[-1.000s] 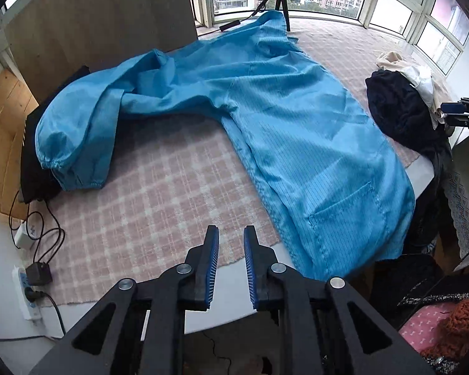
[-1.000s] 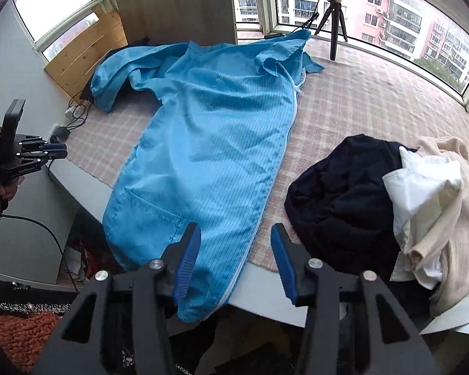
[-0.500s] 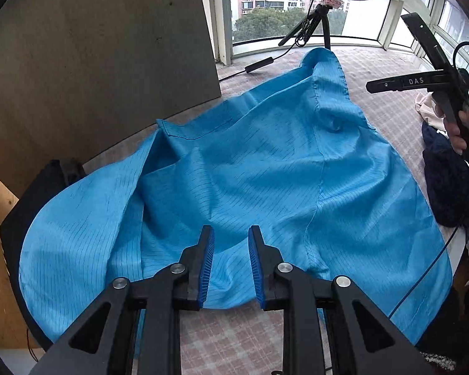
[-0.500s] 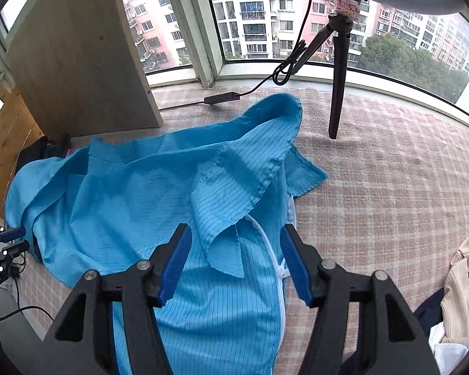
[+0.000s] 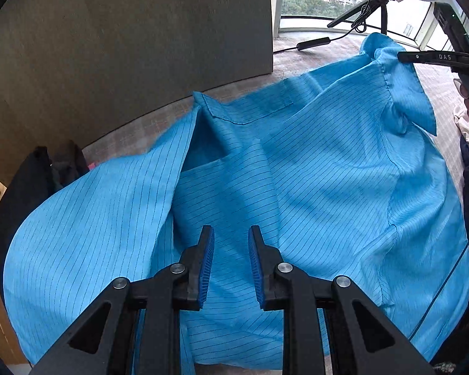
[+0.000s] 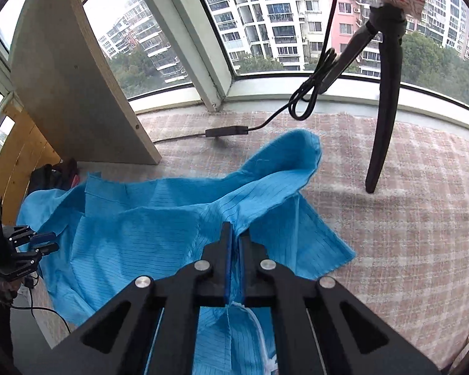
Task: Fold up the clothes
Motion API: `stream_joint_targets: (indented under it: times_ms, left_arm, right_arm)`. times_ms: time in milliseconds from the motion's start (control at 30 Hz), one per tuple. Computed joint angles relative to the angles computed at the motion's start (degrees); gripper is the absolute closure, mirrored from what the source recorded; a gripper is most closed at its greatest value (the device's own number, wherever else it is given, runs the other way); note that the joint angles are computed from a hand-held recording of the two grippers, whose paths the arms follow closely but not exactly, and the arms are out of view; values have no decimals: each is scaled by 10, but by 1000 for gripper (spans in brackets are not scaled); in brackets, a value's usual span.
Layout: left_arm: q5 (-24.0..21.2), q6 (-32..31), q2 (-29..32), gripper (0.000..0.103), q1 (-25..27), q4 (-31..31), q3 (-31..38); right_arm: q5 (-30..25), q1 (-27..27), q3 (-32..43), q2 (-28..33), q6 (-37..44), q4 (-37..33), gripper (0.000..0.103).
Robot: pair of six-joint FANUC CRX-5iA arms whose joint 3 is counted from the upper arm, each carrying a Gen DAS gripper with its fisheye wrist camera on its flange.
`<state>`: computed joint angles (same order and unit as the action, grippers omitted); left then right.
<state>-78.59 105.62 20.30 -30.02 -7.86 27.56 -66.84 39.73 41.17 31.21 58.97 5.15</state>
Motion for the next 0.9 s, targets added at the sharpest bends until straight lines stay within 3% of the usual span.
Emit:
stream_joint_targets:
  times_ms: [100, 133, 267, 300, 333, 367, 433, 600, 733, 833, 900]
  left_arm:
    - [-6, 10, 10, 80, 0, -13, 7]
    - [-14, 13, 16, 79, -2, -24, 16]
    - [-24, 28, 27, 79, -3, -45, 31]
    - [-22, 35, 24, 79, -3, -50, 30]
    - [-25, 39, 22, 79, -2, -55, 31]
    - [-30, 37, 18, 79, -2, -58, 32]
    - [-39, 34, 6, 79, -5, -70, 30]
    - [-53, 47, -60, 73, -15, -98, -2]
    - [-98, 76, -112, 71, -43, -150, -15]
    - [-134, 113, -164, 71, -67, -184, -42]
    - [-161, 151, -199, 71, -81, -194, -66]
  right_arm:
    - [-11, 17, 34, 50, -50, 184, 100]
    - [-32, 19, 66, 78, -38, 214, 100]
    - [-102, 25, 158, 152, 33, 231, 98]
    - [-112, 27, 157, 156, 41, 238, 95]
    - [-120, 29, 153, 158, 45, 246, 85]
    - [-120, 30, 140, 151, 43, 253, 73]
    - [-118, 32, 112, 135, 37, 263, 63]
    - [-83, 35, 8, 41, 3, 268, 58]
    - [-37, 57, -75, -43, -21, 259, 57]
    - [19, 84, -132, -110, -13, 209, 57]
    - [90, 108, -195, -160, -20, 186, 56]
